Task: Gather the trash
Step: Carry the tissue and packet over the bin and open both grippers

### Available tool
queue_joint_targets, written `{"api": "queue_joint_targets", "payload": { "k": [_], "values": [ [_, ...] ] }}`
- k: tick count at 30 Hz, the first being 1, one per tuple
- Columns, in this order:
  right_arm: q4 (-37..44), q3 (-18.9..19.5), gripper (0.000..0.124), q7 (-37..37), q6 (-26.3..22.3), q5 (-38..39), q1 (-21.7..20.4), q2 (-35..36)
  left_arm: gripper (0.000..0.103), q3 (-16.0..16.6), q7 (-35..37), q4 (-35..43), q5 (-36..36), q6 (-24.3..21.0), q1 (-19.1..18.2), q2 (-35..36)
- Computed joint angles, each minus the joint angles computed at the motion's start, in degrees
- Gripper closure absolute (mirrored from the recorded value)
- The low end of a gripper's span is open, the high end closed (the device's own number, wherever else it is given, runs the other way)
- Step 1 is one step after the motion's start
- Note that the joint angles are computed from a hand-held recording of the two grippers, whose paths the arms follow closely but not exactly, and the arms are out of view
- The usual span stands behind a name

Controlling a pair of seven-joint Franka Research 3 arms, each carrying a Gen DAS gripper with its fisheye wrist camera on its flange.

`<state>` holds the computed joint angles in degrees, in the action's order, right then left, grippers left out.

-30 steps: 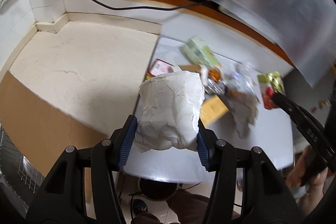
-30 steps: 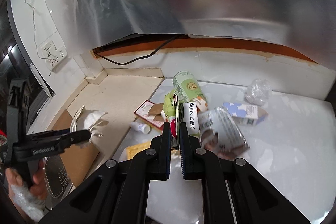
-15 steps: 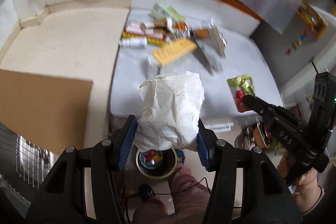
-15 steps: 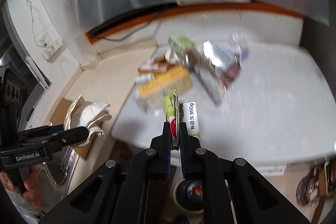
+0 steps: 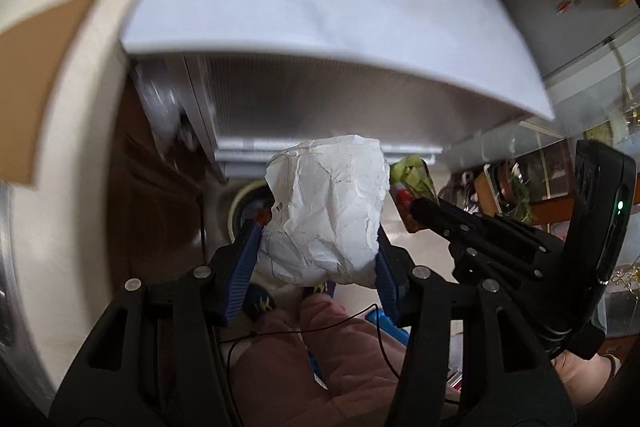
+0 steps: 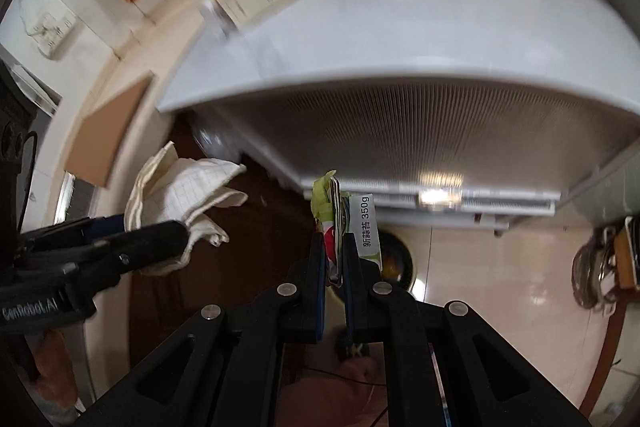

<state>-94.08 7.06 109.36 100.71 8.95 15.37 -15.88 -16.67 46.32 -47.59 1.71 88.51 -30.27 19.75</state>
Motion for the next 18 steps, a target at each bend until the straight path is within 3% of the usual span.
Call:
{"api": "queue_joint_targets", "payload": {
  "k": [6, 10, 16, 18],
  "values": [
    [-15.6, -1.8, 0.116, -3.9, 5.0, 4.6, -0.3, -2.9, 0.052, -0.8, -3.4, -25.6, -2.8, 13.6, 2.5, -7.2],
    [-24.5, -2.3, 0.116, -6.8, 9.4, 6.8, -0.6, -1.9, 0.052, -1.2, -6.4, -38.2, -4.1, 21.3, 3.8, -7.9],
    [-32.4, -2.3, 0.116, -11.6, 18.8, 8.3, -0.2, 5.1, 0.050, -1.7, -7.3, -46.3, -2.8, 29.9, 4.1, -3.6],
    [-33.9, -2.6, 0.116, -13.7, 21.6, 9.9, 0.2, 7.3, 0.050, -1.8, -7.0, -46.4, -2.2, 30.9, 4.1, -1.4]
  ]
}}
